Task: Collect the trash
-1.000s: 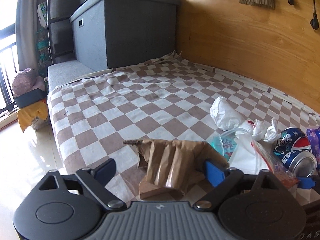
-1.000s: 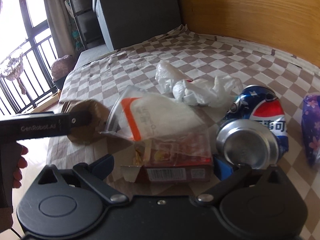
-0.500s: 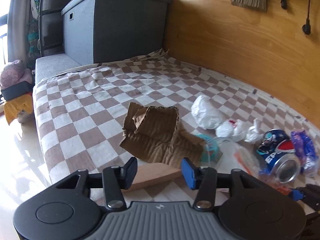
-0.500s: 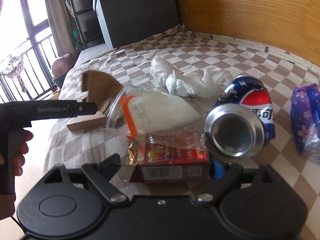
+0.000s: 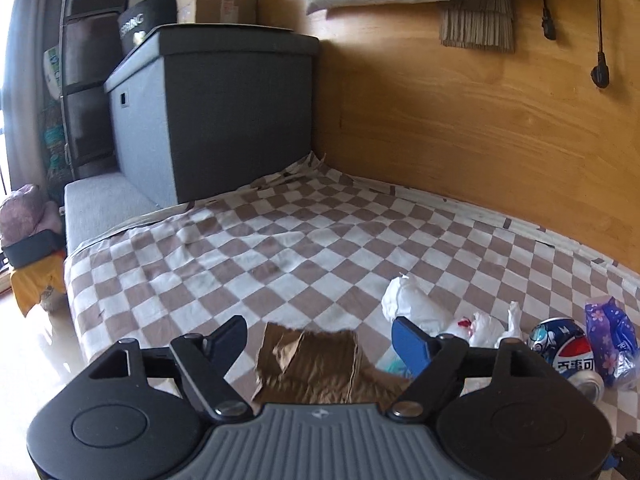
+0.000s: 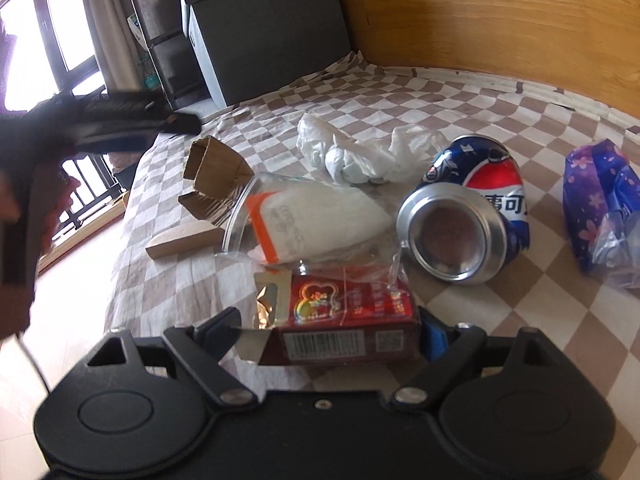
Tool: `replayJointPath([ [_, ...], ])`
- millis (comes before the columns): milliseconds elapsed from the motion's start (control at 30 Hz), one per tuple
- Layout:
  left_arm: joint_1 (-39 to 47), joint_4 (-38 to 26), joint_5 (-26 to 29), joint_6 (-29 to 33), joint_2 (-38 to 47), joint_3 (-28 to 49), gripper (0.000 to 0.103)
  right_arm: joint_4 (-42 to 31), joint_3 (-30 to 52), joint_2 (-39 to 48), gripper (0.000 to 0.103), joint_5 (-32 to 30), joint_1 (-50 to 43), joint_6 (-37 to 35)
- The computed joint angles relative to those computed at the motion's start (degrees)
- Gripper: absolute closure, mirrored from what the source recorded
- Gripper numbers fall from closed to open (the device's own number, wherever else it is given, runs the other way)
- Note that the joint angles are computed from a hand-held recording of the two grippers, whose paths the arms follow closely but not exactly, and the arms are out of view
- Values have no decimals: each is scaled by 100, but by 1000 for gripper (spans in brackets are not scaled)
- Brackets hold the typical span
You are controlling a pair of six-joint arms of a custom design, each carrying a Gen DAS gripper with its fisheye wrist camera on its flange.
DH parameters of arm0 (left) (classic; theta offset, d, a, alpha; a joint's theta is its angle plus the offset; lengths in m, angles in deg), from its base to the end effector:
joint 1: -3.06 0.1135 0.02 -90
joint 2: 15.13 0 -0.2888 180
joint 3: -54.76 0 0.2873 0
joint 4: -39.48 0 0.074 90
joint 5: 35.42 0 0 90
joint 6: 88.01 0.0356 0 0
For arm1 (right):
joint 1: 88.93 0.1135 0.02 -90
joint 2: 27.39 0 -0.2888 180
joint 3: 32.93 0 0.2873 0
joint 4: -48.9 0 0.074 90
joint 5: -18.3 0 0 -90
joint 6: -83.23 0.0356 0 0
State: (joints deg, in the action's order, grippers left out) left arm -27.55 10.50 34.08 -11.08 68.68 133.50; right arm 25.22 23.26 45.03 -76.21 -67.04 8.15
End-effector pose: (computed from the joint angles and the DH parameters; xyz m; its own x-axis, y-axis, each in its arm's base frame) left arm 0.3196 -0.1746 0.3151 -0.5208 0.0620 -0.8514 0.1124 0.9937 0.0036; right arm 0.2705 0.1117 0.2383 -0.6854 0.0012 -0.7282 -0.2599 0.9337 0.2462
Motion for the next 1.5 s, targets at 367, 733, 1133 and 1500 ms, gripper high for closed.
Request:
replayJointPath([
  [367,161,-860,162,-389,1331,1185,47,55,-172,-201,12,-326,-116,-2],
  [733,-33,-120,114,-942,453,98,64,-93,-135,-329,13,-298,-109,14],
  [1133,-788,-344,-421,-1597,-1574,-1231,67,-1346,-117,-1213,12,-322,-166,-350],
  [1500,-2282,-313,-923,-2936,-2885,-2518,67,-2098,59,-1488,2,-58,105,-317],
])
